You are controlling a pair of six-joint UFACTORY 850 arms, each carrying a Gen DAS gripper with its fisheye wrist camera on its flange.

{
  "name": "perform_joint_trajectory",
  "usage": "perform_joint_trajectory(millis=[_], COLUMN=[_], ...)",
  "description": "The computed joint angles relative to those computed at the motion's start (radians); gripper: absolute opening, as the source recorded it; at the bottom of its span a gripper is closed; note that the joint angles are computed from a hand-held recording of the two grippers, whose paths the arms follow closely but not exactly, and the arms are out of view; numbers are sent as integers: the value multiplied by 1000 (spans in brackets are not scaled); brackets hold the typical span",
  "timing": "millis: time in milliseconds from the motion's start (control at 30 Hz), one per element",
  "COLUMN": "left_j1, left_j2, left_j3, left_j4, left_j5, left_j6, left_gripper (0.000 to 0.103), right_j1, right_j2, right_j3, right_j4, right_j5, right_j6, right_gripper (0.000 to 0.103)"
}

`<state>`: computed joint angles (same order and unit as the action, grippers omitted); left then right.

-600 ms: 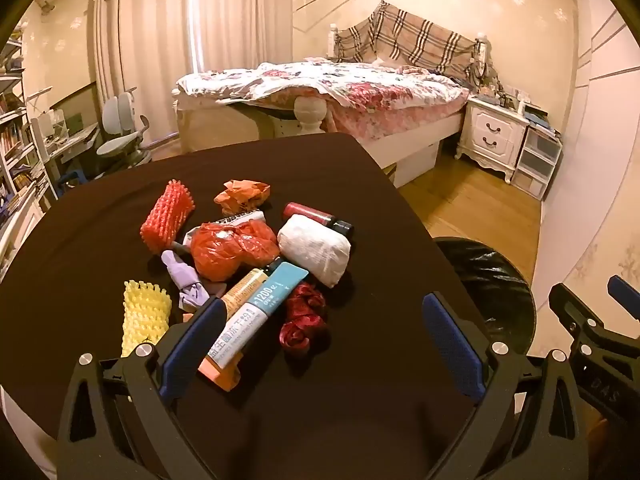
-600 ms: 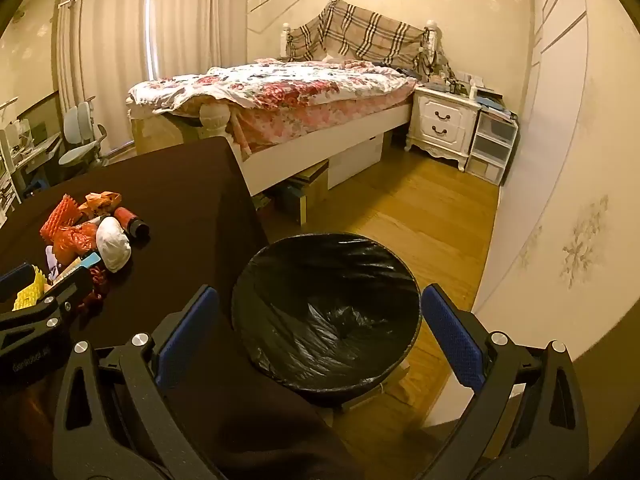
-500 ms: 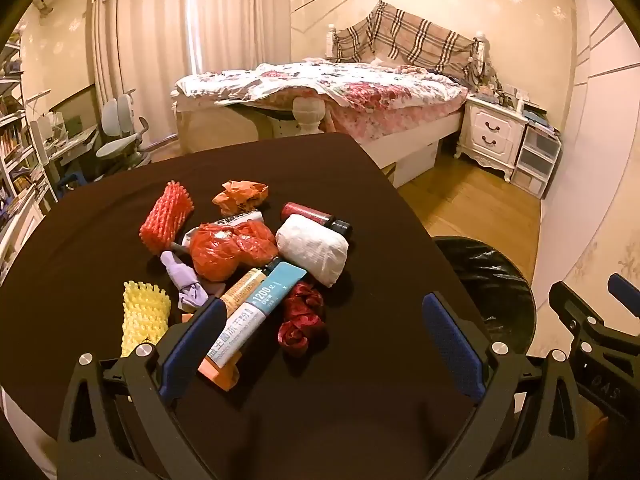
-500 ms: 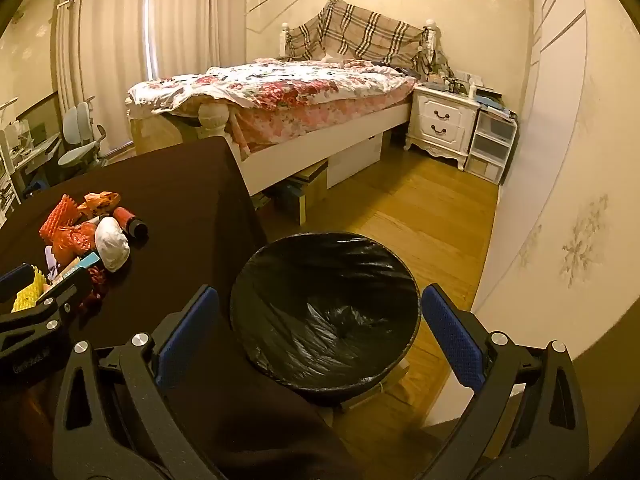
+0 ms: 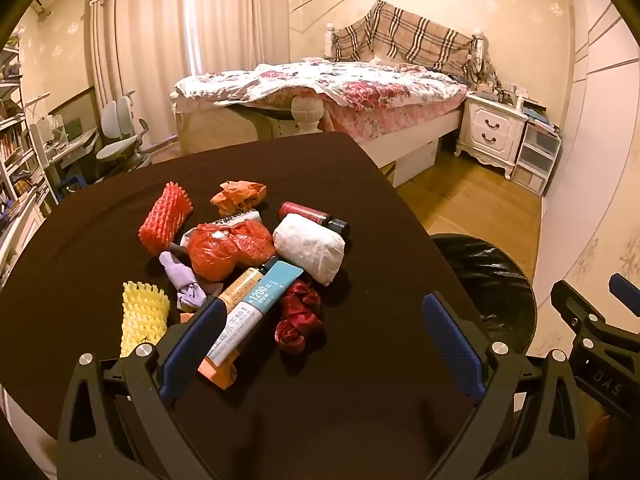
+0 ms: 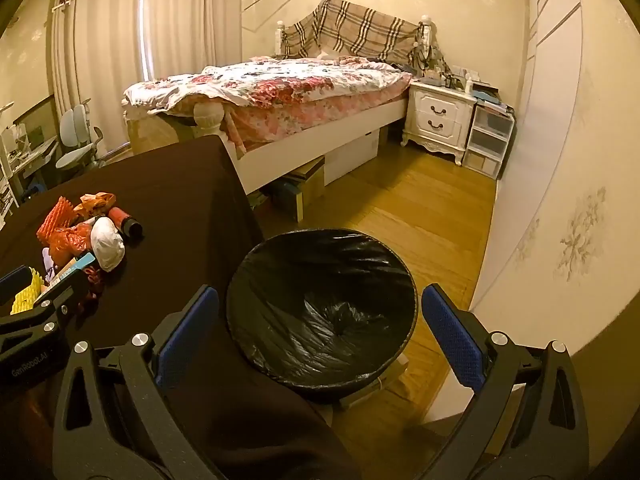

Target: Collect trash

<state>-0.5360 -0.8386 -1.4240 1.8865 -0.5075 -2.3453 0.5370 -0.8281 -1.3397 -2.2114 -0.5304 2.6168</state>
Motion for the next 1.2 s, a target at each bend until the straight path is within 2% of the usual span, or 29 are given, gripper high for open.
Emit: perform_joint_trajectory(millis=[1200], left_j1=[-9], left_j2=[-36], left_j3=[-22], left_j4=[-13], left_j5=[2], left_j6=[0], left_gripper=[97], right_j1=[-4], right_j2=[-1], right_j3=[-3], right_j4=[9], right_j5=[15], right_j6=[-4], right_gripper=[99])
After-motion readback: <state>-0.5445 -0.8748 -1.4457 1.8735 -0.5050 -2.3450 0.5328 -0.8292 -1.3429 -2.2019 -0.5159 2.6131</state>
